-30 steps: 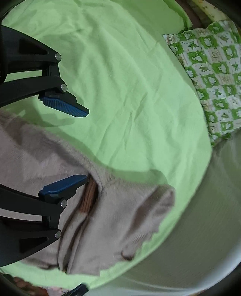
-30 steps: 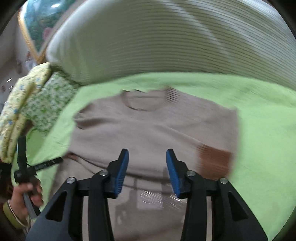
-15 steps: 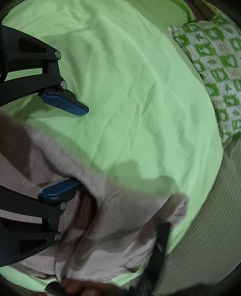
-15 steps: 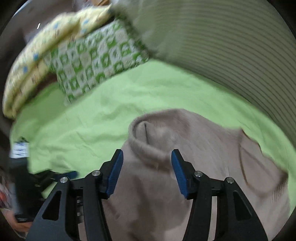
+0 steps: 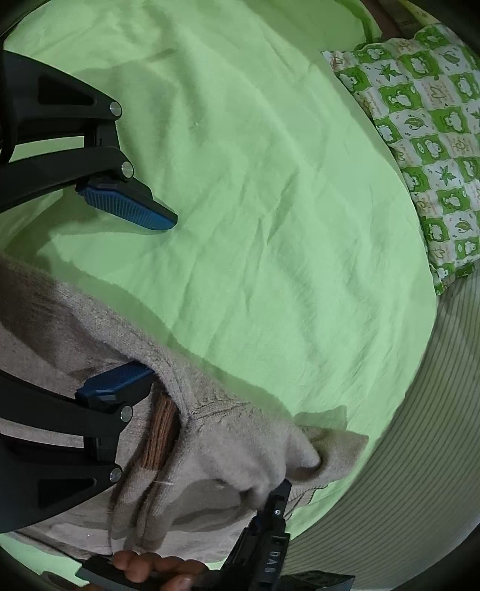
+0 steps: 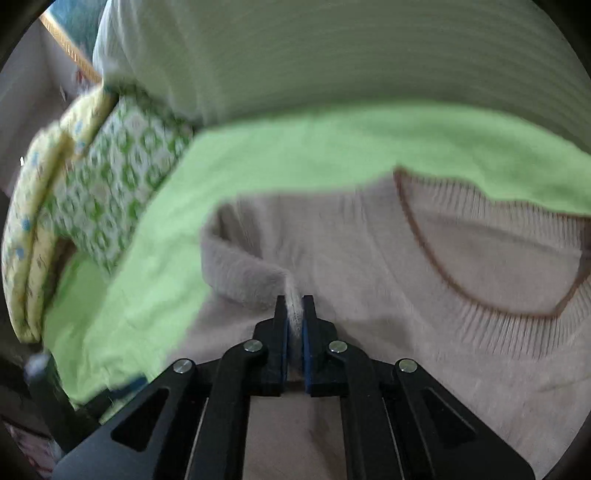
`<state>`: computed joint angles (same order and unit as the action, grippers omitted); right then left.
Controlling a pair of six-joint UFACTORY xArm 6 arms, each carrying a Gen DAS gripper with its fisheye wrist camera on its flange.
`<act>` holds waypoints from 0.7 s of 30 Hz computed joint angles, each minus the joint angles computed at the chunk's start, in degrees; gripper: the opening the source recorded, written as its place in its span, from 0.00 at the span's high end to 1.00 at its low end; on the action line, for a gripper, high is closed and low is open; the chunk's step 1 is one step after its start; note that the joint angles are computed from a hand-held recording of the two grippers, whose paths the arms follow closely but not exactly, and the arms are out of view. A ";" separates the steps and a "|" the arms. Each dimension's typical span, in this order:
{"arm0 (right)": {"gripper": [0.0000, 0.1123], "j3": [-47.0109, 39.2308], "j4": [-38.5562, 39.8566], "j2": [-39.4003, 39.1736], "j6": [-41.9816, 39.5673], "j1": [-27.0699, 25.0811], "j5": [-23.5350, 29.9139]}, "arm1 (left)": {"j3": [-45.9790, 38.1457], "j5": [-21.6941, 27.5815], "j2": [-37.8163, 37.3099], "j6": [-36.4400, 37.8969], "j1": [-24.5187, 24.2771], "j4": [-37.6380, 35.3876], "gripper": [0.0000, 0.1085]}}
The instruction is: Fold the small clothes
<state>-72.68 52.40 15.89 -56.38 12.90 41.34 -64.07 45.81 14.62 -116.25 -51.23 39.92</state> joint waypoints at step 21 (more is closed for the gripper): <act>0.40 23.63 9.62 -19.53 1.92 -29.16 4.15 | -3.92 -4.26 -4.85 7.95 4.78 -1.82 0.35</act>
